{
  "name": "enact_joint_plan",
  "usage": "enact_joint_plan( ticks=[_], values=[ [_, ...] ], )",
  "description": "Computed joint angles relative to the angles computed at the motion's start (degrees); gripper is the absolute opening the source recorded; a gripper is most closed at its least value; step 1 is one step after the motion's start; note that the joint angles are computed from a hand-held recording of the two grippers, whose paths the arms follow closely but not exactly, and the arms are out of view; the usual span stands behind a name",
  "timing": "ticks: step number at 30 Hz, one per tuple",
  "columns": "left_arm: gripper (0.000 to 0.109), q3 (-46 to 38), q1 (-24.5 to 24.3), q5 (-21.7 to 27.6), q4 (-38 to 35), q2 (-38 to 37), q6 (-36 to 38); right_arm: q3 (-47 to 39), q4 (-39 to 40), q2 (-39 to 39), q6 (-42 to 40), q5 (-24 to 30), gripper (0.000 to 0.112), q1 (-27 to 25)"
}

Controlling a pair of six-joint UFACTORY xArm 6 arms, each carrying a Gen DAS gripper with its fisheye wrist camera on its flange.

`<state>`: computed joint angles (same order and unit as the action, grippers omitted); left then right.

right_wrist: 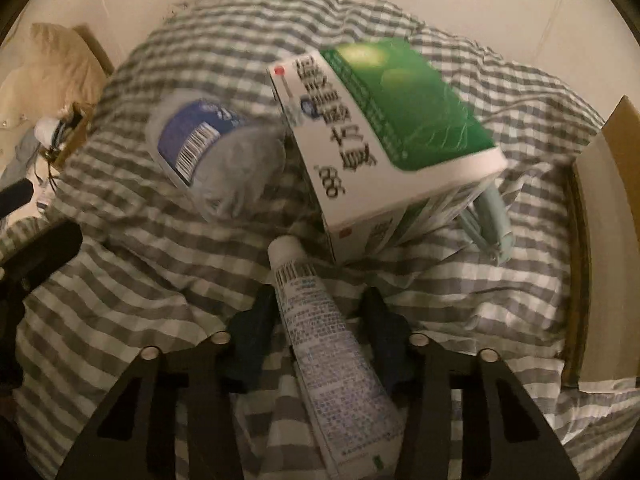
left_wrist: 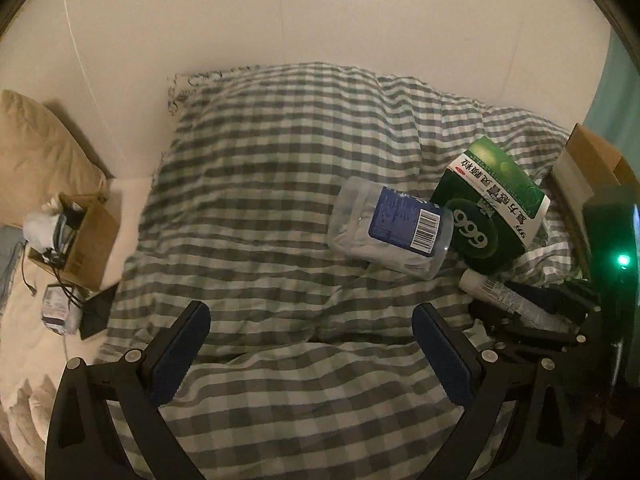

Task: Organize objects
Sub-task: 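Grasp the white tube with the right gripper while the left grasps the blue-labelled bottle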

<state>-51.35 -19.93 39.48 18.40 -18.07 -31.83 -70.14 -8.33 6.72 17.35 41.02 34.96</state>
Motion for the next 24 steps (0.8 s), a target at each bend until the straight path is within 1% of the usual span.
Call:
enact_joint_plan(
  ticks=[1, 2, 3, 5, 10, 13, 14, 17, 21, 24],
  values=[
    [0.103, -0.12, -0.07, -0.01, -0.35, 0.43, 0.15, 0.44, -0.06, -0.42, 0.28, -0.46, 0.035, -0.1],
    [0.103, -0.37, -0.16, 0.07, -0.54, 0.82, 0.26, 0.78, -0.17, -0.81, 0.56, -0.85, 0.028, -0.16],
    [0.103, -0.53, -0.24, 0.22, -0.65, 1.14, 0.39, 1.38, -0.09, -1.49, 0.76, -1.51, 0.025, -0.23],
    [0.103, -0.75, -0.6, 0.75, 0.08, 1.37, 0.05, 2.48, -1.26, -2.85, 2.15, -2.68, 0.021, -0.2],
    [0.103, -0.81, -1.24, 0.69, 1.38, 0.82, -0.39, 3.55, -2.6, -6.24, 3.98, -4.45, 0.021, -0.43],
    [0.103, -1.64, -1.7, 0.5, 1.0, 1.38, 0.25, 3.9, -5.5, -8.59, 5.93, -5.11, 0.021, -0.83],
    [0.103, -2.15, -1.82, 0.27, 0.72, 1.91, 0.83, 4.05, -7.03, -9.57, 6.84, -5.25, 0.021, -1.21],
    [0.103, -3.94, -2.6, -0.34, 0.44, 3.76, 2.19, 1.83, -9.14, -9.21, 8.99, -4.28, 0.021, -1.48],
    [0.103, -6.54, -3.09, -2.43, -1.85, 7.29, 4.91, 1.79, -9.13, -9.2, 10.28, -4.76, 0.021, -2.39],
    [0.103, -8.59, -2.88, -3.26, -3.94, 10.41, 7.65, 2.88, -7.78, -9.91, 9.66, -5.49, 0.021, -3.45]
  ],
)
